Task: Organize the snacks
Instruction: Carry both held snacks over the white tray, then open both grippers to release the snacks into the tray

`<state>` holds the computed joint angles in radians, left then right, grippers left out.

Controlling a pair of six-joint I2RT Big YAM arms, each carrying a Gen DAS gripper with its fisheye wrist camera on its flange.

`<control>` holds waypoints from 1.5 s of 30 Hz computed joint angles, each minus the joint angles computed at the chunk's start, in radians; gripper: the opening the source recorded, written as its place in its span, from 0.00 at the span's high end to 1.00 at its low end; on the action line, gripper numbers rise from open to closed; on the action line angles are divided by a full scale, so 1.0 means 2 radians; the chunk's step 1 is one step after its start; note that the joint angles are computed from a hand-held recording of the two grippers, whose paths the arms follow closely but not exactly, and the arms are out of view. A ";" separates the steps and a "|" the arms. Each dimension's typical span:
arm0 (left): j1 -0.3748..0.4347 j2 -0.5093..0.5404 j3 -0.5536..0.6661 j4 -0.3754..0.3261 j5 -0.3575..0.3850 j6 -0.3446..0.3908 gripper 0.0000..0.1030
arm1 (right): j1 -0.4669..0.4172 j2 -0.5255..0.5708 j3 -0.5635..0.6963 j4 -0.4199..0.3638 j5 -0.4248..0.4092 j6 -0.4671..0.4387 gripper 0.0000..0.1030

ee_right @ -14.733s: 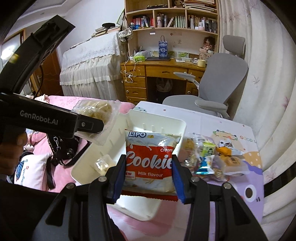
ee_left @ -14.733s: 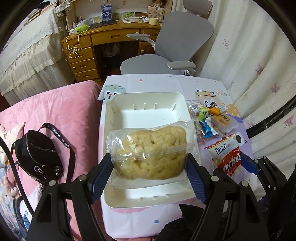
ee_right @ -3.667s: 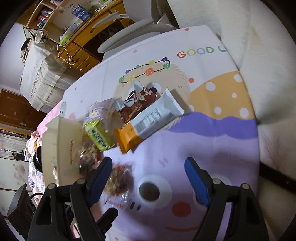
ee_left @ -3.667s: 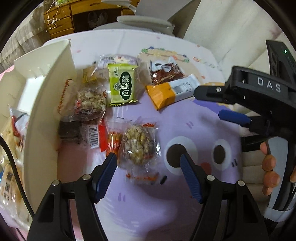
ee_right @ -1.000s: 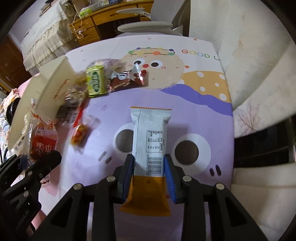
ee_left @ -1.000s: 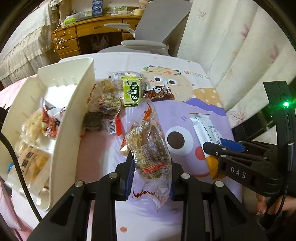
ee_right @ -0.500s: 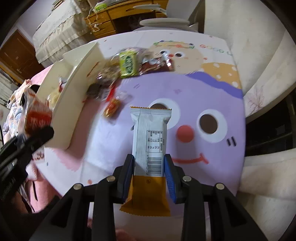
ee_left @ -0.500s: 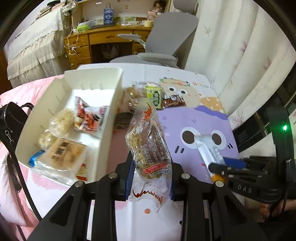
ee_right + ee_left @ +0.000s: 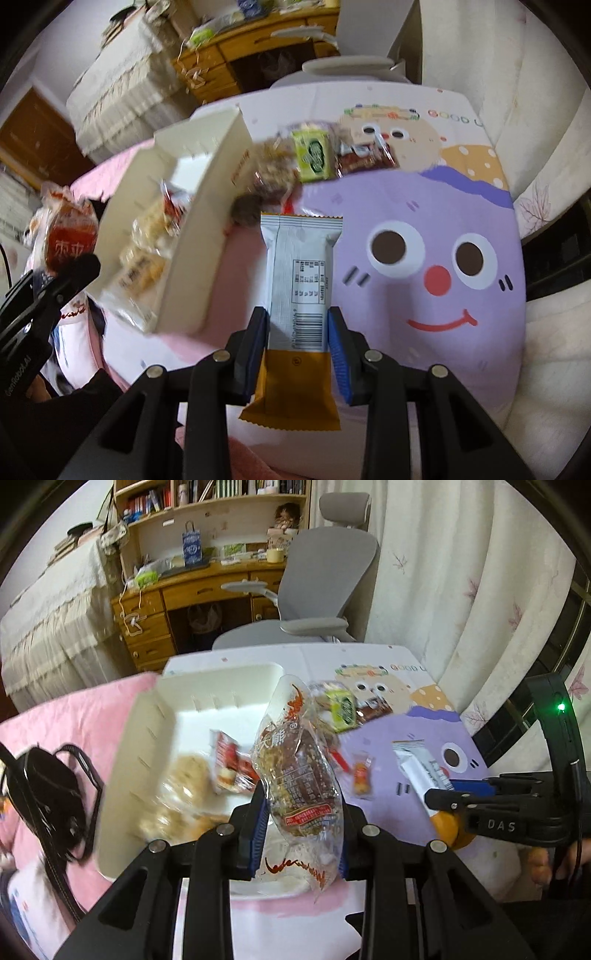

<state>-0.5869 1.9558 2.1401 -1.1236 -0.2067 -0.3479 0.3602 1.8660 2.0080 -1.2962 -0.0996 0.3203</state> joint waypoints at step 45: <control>0.118 -0.036 -0.075 -0.008 0.139 0.210 0.51 | 0.124 0.034 0.033 0.121 0.100 0.183 0.65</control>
